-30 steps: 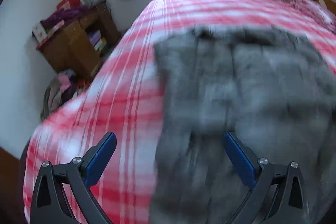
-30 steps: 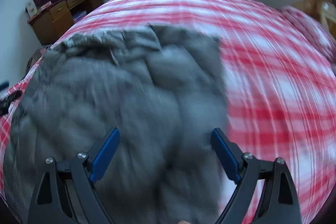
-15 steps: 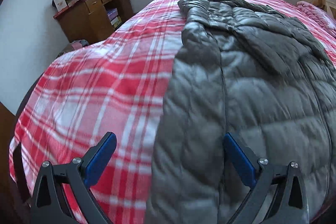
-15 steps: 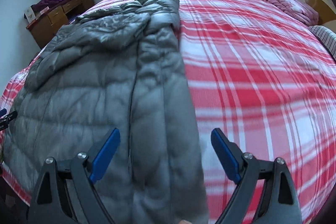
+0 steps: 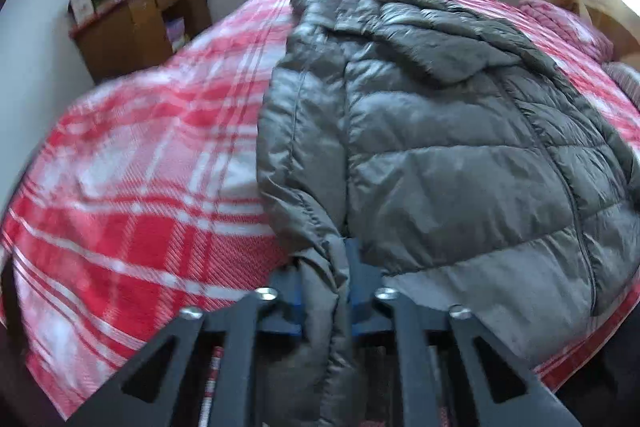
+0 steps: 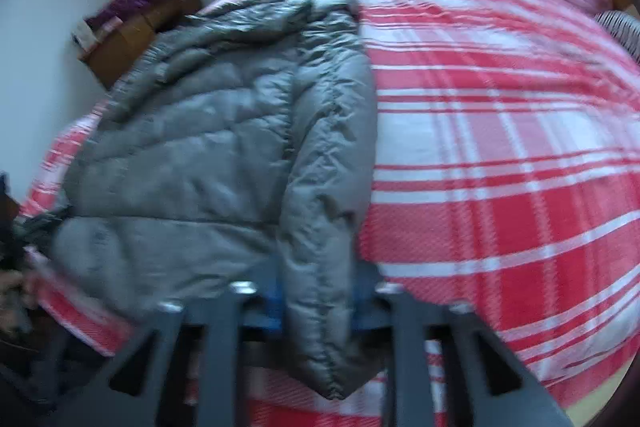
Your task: Fold large clothes
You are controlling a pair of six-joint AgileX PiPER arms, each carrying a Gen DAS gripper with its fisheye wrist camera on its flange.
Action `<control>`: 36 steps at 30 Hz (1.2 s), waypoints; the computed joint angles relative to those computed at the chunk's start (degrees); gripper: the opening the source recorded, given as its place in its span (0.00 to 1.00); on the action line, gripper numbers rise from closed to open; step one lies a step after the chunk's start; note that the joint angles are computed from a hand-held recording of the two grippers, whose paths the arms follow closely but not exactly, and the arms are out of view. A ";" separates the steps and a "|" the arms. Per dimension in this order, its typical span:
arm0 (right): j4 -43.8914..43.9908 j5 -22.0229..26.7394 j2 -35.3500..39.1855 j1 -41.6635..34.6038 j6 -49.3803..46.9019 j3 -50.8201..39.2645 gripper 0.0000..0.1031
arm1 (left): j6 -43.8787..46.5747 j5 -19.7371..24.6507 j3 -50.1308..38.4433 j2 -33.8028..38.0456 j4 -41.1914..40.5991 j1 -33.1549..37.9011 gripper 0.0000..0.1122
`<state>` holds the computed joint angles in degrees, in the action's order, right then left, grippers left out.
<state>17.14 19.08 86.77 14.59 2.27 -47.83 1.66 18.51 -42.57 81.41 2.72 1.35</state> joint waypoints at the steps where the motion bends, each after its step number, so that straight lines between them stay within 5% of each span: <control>1: 3.44 -0.48 -0.96 -0.31 -3.58 0.62 0.14 | 2.16 0.81 -0.19 -1.54 -2.28 0.40 0.07; 4: 2.18 -0.43 -6.27 -0.35 -1.92 1.49 0.11 | 18.08 5.64 -1.45 -8.12 -18.31 5.34 0.05; 9: 1.79 4.00 -18.01 -2.58 -1.09 0.41 0.09 | 42.86 22.91 -8.17 -17.69 -43.25 20.17 0.04; 11: -1.43 6.00 -22.48 -2.34 1.78 -1.34 0.09 | 46.76 28.63 -11.72 -19.34 -48.39 25.21 0.04; 14: -5.40 7.55 -26.32 -1.85 4.46 -6.24 0.09 | 46.87 29.46 -17.80 -15.64 -49.69 24.89 0.04; 20: 6.59 4.15 -11.07 -7.89 -10.19 -19.20 0.09 | 35.61 18.34 -34.67 6.39 -39.60 14.05 0.04; 25: -3.38 2.10 10.28 -8.29 -1.63 -37.59 0.09 | 20.78 14.65 -51.55 23.96 -25.92 7.75 0.05; 33: -12.24 9.64 29.02 -9.20 9.07 -59.13 0.09 | 4.71 28.25 -84.36 46.79 -13.94 5.11 0.13; 35: -13.10 12.97 34.29 -9.41 10.22 -66.50 0.09 | -0.45 33.31 -95.82 53.39 -8.64 4.39 0.28; 36: -13.53 15.02 37.54 -9.61 10.73 -71.23 0.09 | -4.27 35.81 -101.38 56.28 -4.04 3.86 0.49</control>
